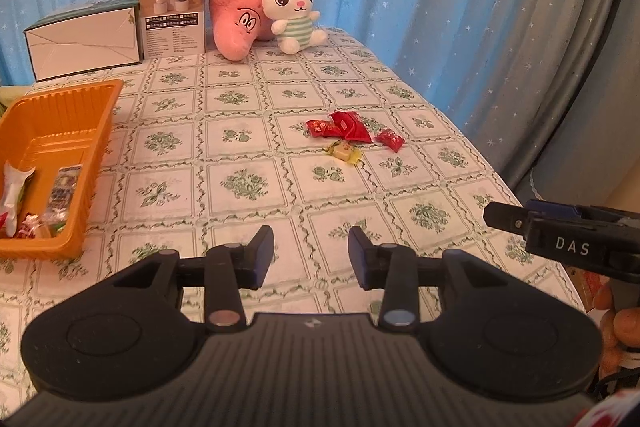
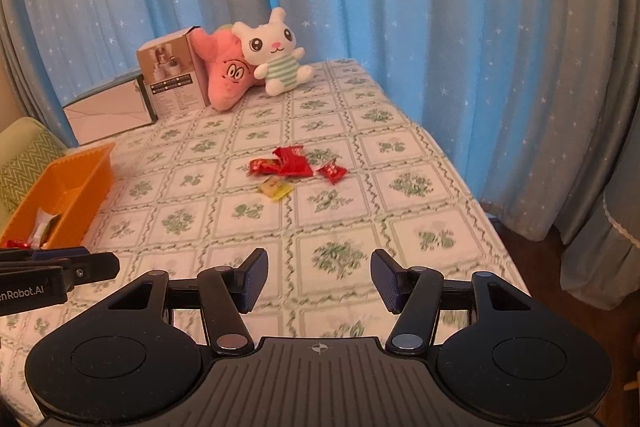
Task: Organize snacks
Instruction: 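Move both tools back toward the remaining candies, then grasp the small red candy with the right tool while the left grasps the yellow candy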
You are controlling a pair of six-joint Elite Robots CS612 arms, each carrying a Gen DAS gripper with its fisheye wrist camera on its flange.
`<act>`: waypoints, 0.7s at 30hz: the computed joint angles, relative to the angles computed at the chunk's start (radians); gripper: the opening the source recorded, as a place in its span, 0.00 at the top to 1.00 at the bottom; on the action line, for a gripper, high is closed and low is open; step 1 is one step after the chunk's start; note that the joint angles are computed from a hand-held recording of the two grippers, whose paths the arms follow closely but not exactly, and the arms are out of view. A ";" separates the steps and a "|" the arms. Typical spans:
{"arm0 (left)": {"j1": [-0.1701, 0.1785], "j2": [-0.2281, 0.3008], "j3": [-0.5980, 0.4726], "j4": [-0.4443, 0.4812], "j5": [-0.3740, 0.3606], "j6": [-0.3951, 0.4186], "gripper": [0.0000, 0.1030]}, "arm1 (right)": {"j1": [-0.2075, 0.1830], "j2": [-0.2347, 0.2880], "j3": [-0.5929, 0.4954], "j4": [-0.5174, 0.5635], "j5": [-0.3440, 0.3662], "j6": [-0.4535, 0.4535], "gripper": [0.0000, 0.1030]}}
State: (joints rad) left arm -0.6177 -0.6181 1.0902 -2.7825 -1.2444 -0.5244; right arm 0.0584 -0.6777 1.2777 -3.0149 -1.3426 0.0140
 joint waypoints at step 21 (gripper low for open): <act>0.071 0.277 -0.461 0.203 -0.077 0.087 0.56 | -0.001 0.341 -0.575 0.235 0.042 -0.207 0.45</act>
